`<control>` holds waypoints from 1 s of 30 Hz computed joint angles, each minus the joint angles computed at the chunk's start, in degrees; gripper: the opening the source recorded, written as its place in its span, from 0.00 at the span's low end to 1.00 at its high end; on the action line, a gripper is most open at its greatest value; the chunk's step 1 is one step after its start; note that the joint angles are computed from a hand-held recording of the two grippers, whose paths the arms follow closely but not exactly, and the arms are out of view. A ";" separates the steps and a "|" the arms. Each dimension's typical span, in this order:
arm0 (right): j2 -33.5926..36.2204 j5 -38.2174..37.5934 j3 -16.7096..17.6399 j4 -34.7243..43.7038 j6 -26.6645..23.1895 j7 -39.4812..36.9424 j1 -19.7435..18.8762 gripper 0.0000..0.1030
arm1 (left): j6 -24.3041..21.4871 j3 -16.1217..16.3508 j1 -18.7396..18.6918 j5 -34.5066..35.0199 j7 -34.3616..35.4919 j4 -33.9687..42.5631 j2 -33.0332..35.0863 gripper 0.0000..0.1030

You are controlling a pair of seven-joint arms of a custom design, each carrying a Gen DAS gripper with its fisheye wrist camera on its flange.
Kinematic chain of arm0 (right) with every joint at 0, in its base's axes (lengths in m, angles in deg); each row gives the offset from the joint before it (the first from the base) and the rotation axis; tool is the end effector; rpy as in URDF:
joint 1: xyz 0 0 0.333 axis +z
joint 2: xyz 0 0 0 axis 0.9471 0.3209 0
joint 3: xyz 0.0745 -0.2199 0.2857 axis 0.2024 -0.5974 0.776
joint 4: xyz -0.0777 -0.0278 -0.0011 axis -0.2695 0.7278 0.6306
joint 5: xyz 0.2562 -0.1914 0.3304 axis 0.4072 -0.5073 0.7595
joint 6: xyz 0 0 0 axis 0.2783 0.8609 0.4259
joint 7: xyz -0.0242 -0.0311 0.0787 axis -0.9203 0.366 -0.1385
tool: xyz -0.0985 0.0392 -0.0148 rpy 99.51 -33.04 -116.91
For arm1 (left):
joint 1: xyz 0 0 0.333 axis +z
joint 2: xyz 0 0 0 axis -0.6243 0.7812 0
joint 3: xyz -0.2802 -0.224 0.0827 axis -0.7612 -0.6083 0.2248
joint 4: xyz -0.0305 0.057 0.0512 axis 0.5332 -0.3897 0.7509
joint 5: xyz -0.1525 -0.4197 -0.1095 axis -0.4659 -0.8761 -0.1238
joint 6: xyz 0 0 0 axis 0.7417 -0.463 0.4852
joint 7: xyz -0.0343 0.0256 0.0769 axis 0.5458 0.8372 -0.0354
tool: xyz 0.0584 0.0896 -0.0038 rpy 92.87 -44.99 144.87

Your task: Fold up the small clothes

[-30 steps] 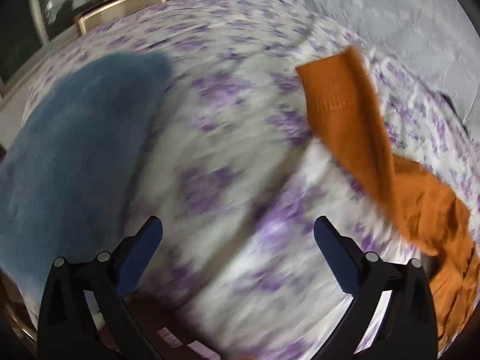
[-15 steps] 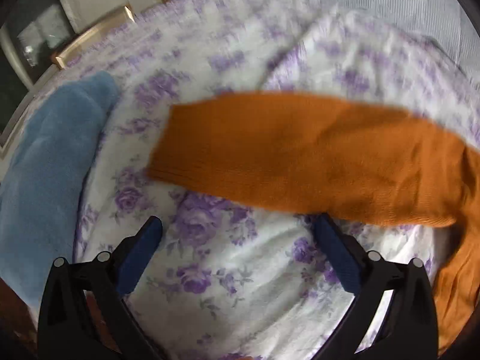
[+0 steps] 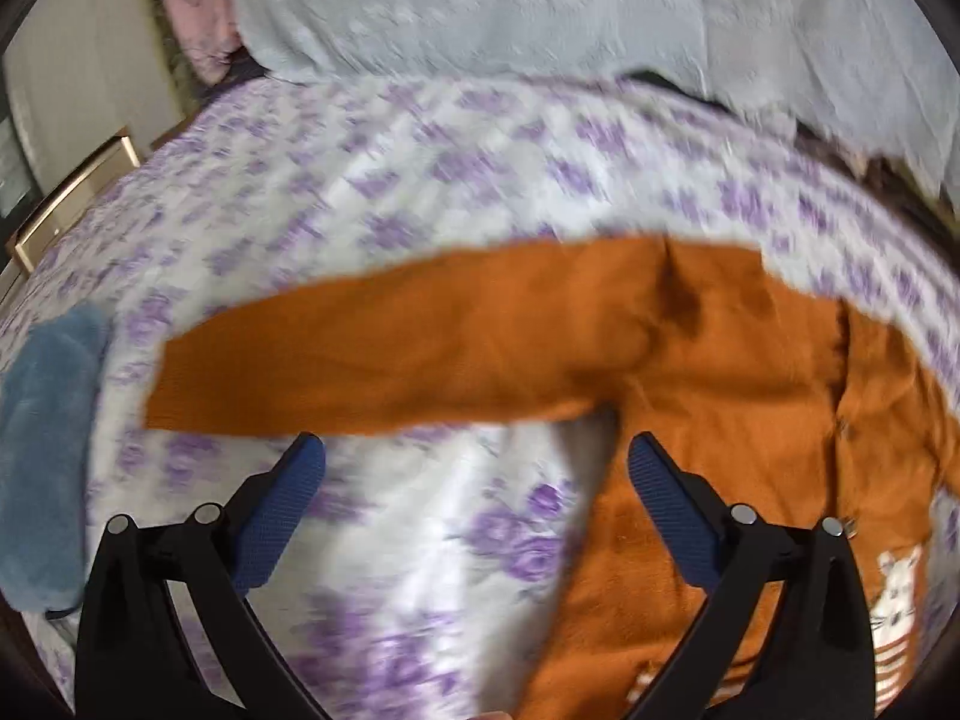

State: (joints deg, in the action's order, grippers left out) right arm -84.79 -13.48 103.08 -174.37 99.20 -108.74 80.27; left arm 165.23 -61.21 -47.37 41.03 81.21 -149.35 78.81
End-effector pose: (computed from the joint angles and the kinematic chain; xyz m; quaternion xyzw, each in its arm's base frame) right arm 0.3360 0.1552 0.4665 -0.1352 0.8886 -0.2242 0.3766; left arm 0.6158 -0.2306 0.5001 -0.6030 0.7330 -0.2209 0.2244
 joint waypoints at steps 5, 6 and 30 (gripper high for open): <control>1.98 -2.31 1.71 0.68 -1.84 4.24 -3.38 0.57 | -0.33 -0.03 -0.39 2.72 -0.36 0.83 3.80 0.96; 2.78 -2.60 1.75 1.18 -3.38 4.32 -3.66 0.55 | -0.38 -0.03 -0.50 3.81 -0.94 0.93 3.82 0.96; -1.72 -9.91 5.64 0.54 -20.77 19.41 0.97 0.06 | -7.34 -5.37 -11.27 8.69 -1.38 16.81 10.39 0.96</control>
